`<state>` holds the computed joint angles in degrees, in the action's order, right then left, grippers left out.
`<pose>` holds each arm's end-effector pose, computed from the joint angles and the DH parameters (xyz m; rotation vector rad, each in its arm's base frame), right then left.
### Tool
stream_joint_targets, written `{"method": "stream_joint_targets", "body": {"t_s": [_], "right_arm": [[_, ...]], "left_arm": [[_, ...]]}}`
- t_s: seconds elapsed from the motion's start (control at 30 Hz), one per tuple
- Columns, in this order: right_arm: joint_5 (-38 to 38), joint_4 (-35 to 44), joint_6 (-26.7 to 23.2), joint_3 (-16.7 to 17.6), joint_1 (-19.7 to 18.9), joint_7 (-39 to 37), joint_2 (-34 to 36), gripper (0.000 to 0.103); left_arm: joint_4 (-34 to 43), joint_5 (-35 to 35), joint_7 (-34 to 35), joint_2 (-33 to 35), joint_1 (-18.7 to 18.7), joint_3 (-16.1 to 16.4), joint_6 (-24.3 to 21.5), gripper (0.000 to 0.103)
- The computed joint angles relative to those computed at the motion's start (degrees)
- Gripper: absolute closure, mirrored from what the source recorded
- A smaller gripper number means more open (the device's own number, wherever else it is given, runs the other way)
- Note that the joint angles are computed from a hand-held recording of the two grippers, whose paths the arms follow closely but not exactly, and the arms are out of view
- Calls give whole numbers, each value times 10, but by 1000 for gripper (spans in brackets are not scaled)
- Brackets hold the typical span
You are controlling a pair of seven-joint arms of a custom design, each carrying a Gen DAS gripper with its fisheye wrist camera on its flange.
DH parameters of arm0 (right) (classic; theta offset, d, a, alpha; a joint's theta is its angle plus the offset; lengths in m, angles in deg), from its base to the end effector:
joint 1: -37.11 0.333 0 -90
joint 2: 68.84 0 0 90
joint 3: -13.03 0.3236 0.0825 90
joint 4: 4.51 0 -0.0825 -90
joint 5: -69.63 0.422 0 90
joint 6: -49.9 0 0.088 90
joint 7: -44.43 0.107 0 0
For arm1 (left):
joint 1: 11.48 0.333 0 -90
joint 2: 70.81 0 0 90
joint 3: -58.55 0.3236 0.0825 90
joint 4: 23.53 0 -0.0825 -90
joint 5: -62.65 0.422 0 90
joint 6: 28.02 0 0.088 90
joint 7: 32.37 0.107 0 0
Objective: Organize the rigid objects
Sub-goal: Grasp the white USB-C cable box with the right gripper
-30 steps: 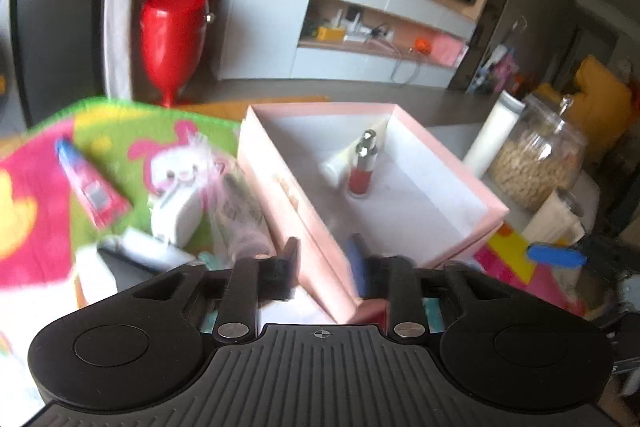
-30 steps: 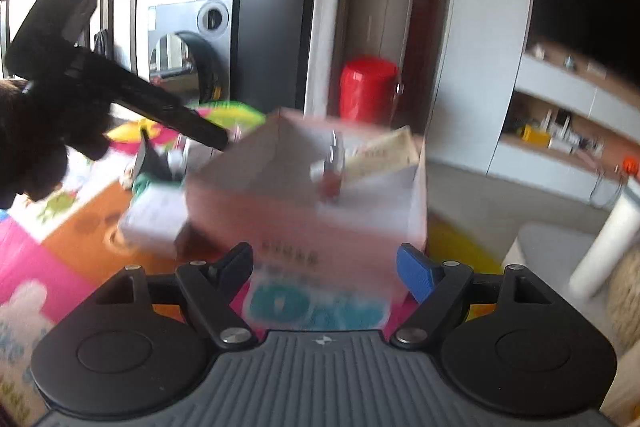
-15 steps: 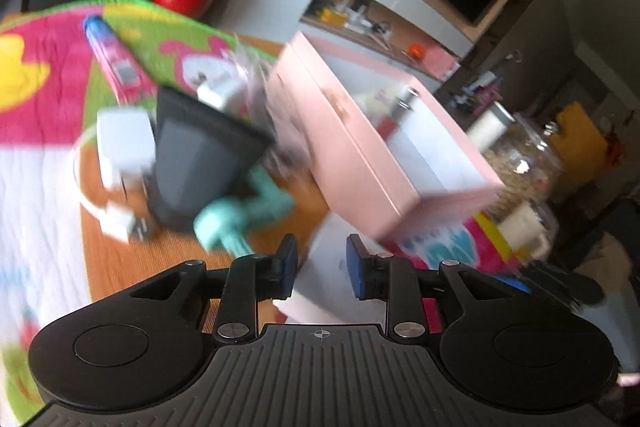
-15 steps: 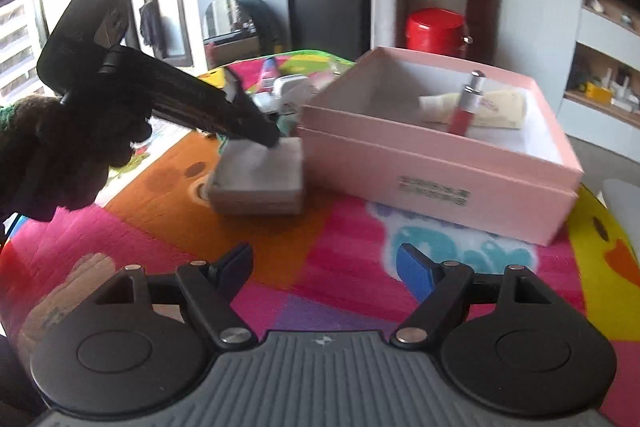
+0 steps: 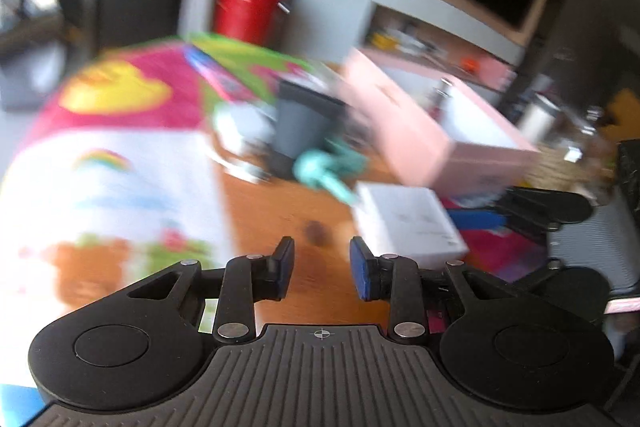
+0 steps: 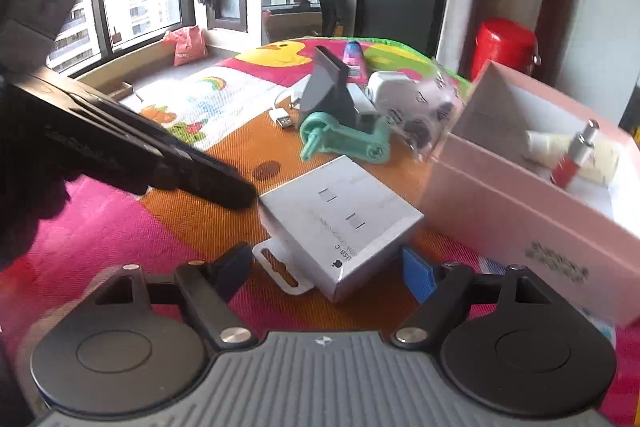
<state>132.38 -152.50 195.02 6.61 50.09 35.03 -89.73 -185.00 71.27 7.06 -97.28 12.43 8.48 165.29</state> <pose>0.4594 0.0439 0.3953 -2.2564 0.6534 -0.3411 0.3879 -0.1960 0.3637 -1.8877 1.6116 -1.0202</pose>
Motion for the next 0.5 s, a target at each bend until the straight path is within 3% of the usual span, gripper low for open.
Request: {"method": "stream_joint_targets", "body": {"t_s": [0.03,0.17,0.23,0.37,0.4,0.5], "right_arm": [[2,2,1,2,2,2,2,22],[11,10,2,4,4,10,11,30],[13,2,5,1,1,1,0,44],[22,-17,18,-17,-11,-29,-19,47],[14,-16,9,-24,-21,-20,-19,61],[18,-17,28,-30,-36,-15,-21,65]], "left_arm": [[-7,-34,12,-24,4,-14,-9,69],[-22,-7,-54,-69,5,-3,-33,69],[-16,-3,-76,-74,20,-11,-41,69],[4,18,-108,-59,58,-32,-27,69],[14,21,-116,-54,76,-46,-21,69],[46,20,-132,-51,145,-104,2,69]]}}
